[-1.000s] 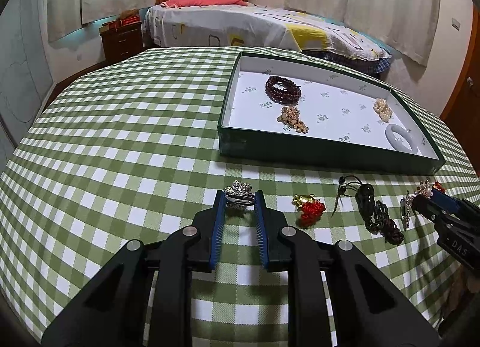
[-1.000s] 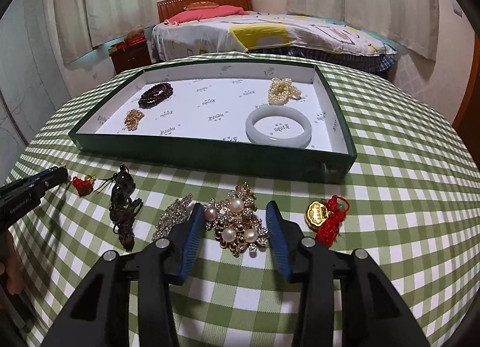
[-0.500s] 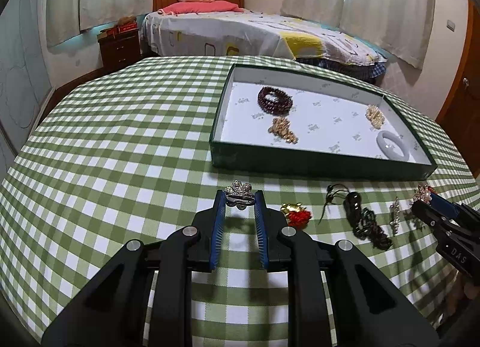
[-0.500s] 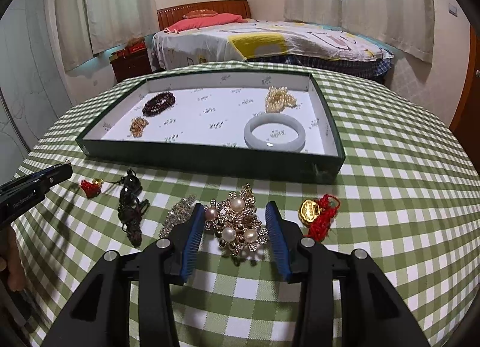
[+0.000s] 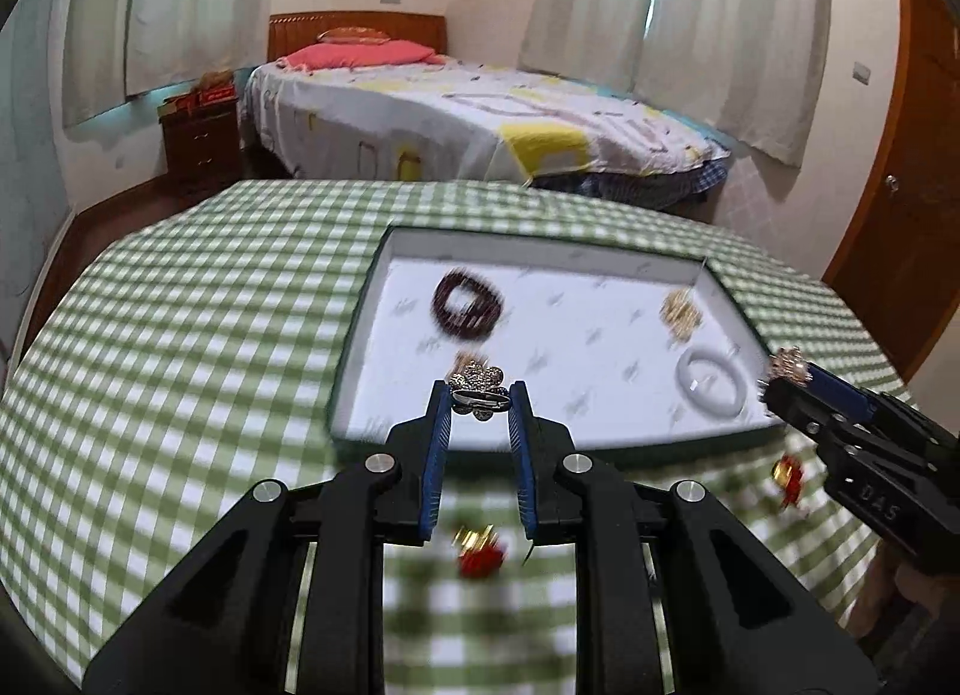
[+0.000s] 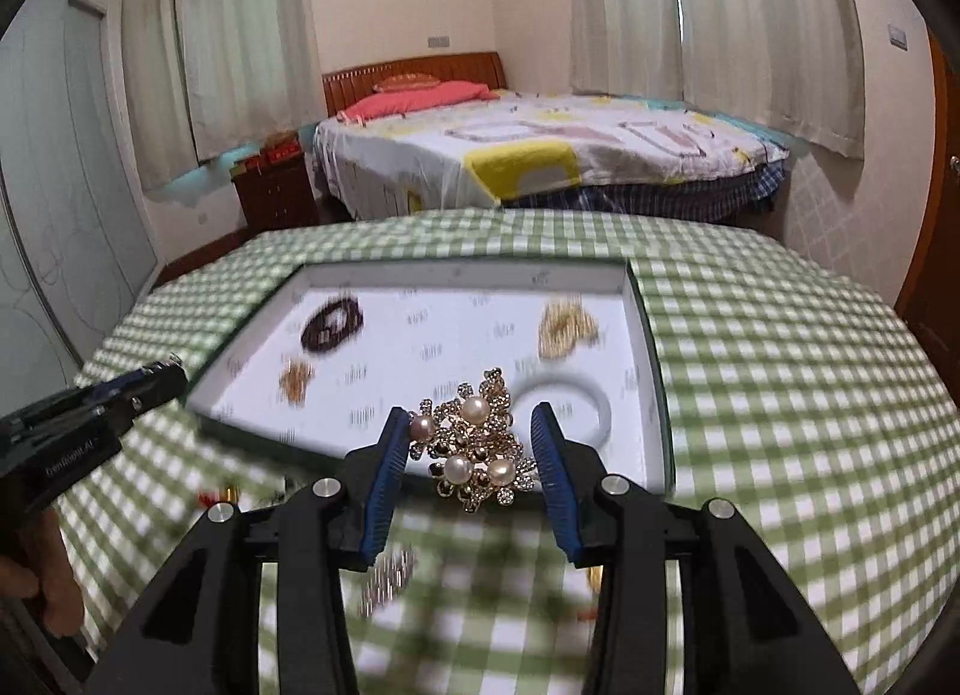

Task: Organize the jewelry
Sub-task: 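Carry the silver ring and pearl brooch into the tray and open both tools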

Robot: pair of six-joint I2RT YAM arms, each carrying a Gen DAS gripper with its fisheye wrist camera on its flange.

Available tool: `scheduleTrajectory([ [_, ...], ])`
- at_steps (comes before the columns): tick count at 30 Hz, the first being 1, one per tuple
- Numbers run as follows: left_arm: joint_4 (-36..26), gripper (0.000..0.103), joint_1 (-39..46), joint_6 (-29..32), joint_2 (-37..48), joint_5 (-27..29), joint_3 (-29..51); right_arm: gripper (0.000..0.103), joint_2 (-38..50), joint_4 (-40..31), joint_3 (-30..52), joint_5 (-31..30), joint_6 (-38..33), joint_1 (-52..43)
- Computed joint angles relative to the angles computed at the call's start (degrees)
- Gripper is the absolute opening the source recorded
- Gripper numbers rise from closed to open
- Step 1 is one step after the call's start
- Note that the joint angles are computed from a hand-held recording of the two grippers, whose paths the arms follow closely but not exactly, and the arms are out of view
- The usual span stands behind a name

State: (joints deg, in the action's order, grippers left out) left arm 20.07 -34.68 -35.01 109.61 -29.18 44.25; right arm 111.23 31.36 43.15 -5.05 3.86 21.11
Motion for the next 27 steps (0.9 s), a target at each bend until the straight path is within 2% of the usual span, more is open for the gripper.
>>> scheduleTrajectory([
  [9, -4.45, 0.019, 4.62, 7.86, 9.07, 2.9, 17.34, 0.042, 8.56, -6.41, 17.28, -0.7, -0.24, -0.13],
  [17, -12.01, 0.019, 9.0, 9.35, 21.13, 6.85, 34.17, 0.042, 19.41, -16.4, 34.03, -1.35, -0.15, -0.59],
  [20, -16.13, 0.019, 10.2, 9.18, 25.54, 8.77, 40.58, 0.042, 22.36, -19.91, 38.59, -1.38, -0.85, -0.68],
  [27, -23.25, 0.019, 12.06, 8.49, 31.43, 12.38, 49.88, 0.042, 26.05, -27.14, 45.9, -2.31, -1.51, -1.07],
])
